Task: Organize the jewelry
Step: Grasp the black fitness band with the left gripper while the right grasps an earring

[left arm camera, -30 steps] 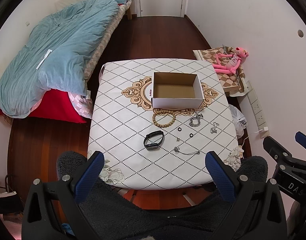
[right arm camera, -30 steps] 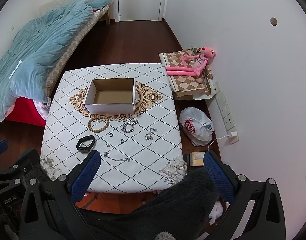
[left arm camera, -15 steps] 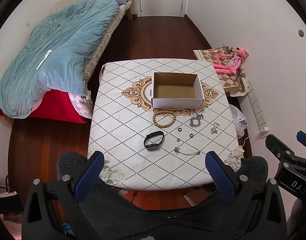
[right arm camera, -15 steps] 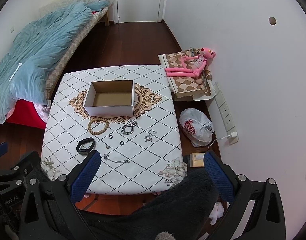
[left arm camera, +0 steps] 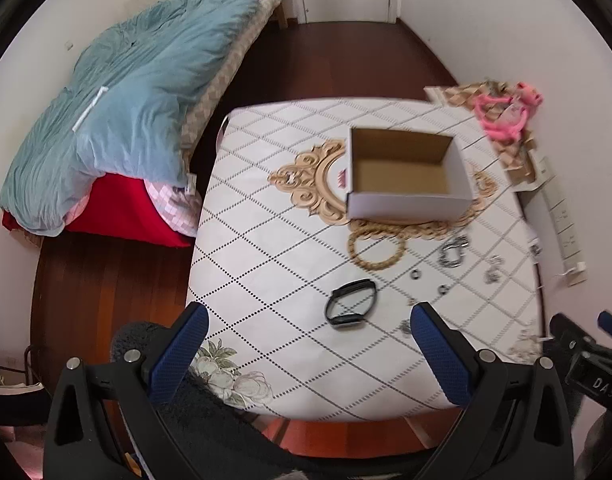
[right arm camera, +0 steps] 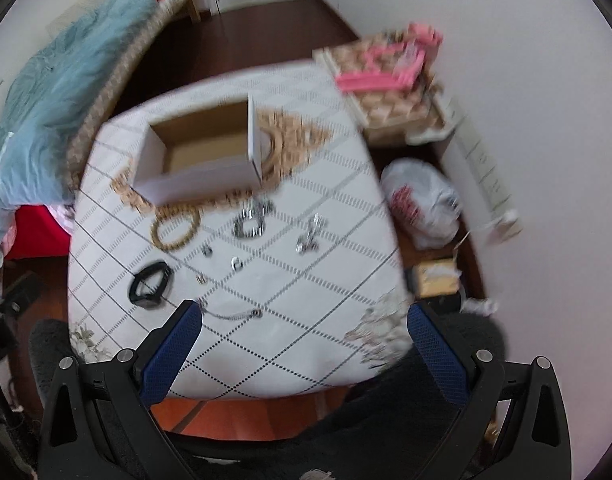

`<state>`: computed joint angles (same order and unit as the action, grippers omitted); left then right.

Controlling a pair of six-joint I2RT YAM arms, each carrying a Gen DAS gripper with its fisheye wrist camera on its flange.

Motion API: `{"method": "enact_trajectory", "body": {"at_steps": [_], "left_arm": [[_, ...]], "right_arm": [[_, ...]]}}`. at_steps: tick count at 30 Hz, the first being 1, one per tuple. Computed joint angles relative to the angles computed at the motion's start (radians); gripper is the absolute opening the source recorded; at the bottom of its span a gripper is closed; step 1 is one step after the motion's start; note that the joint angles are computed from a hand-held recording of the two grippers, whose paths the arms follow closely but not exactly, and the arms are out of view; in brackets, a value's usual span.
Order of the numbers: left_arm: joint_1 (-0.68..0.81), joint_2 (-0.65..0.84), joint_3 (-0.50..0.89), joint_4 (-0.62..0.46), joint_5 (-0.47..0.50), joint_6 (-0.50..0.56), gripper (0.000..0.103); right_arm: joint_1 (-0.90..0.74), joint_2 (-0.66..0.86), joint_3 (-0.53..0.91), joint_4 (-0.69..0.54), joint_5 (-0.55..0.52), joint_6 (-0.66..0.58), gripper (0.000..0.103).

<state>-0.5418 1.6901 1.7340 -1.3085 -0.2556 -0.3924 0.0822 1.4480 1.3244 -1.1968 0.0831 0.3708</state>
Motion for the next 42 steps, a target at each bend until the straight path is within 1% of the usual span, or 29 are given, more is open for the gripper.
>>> {"method": "enact_trajectory", "body": {"at_steps": [1,2,3,5,7,10,13,15,17,19,20,21,23,27,31,33,36,39,41,42], "left_arm": [[0.002,0.005,-0.023,0.013,0.000,0.000,0.103],[0.005,0.009,-0.048,0.034,-0.003,0.002,0.103],[0.008,0.014,-0.075,0.053,-0.012,0.004,0.103],[0.018,0.025,-0.123,0.089,-0.012,0.014,0.103],[0.016,0.025,-0.190,0.151,-0.041,0.020,0.103],[0.023,0.046,-0.253,0.202,-0.066,0.030,0.103],[0.041,0.065,-0.295,0.232,-0.051,0.030,0.103],[0.049,0.074,-0.315,0.240,-0.051,0.030,0.103],[0.054,0.075,-0.334,0.253,-0.048,0.024,0.103],[0.057,0.081,-0.343,0.253,-0.047,0.021,0.103],[0.059,0.082,-0.347,0.256,-0.042,0.018,0.103],[0.059,0.082,-0.351,0.257,-0.043,0.014,0.103],[0.059,0.082,-0.359,0.260,-0.038,0.010,0.103],[0.062,0.085,-0.367,0.270,-0.032,0.008,0.103],[0.092,0.093,-0.367,0.285,0.007,0.013,0.103],[0.113,0.098,-0.366,0.302,0.041,0.018,0.103],[0.148,0.126,-0.354,0.334,0.129,0.023,0.103],[0.151,0.179,-0.328,0.350,0.179,0.048,0.099],[0.138,0.230,-0.298,0.352,0.203,0.085,0.099],[0.131,0.254,-0.282,0.349,0.215,0.105,0.092]], "right_arm": [[-0.007,0.010,-0.045,0.039,-0.023,0.004,0.101],[-0.012,0.026,-0.090,0.079,-0.048,0.010,0.095],[-0.014,0.045,-0.131,0.123,-0.072,0.013,0.091],[-0.012,0.082,-0.200,0.205,-0.107,0.018,0.078],[0.008,0.119,-0.257,0.287,-0.122,0.019,0.073],[0.063,0.181,-0.295,0.368,-0.115,0.025,0.066],[0.100,0.236,-0.306,0.412,-0.116,0.038,0.058],[0.112,0.252,-0.313,0.432,-0.117,0.044,0.055],[0.120,0.261,-0.324,0.454,-0.120,0.050,0.047],[0.124,0.271,-0.329,0.465,-0.123,0.056,0.043],[0.128,0.260,-0.342,0.487,-0.116,0.057,0.039],[0.131,0.261,-0.343,0.494,-0.110,0.058,0.032],[0.127,0.257,-0.353,0.516,-0.112,0.056,0.010],[0.108,0.230,-0.377,0.540,-0.133,0.064,0.010],[0.067,0.148,-0.388,0.525,-0.161,0.074,0.010],[0.051,0.113,-0.383,0.517,-0.162,0.073,0.010],[0.031,0.106,-0.344,0.489,-0.156,0.057,0.010],[0.013,0.111,-0.335,0.489,-0.156,0.048,0.010],[0.006,0.120,-0.335,0.494,-0.158,0.051,0.010],[0.002,0.129,-0.334,0.496,-0.160,0.049,0.010]]}}
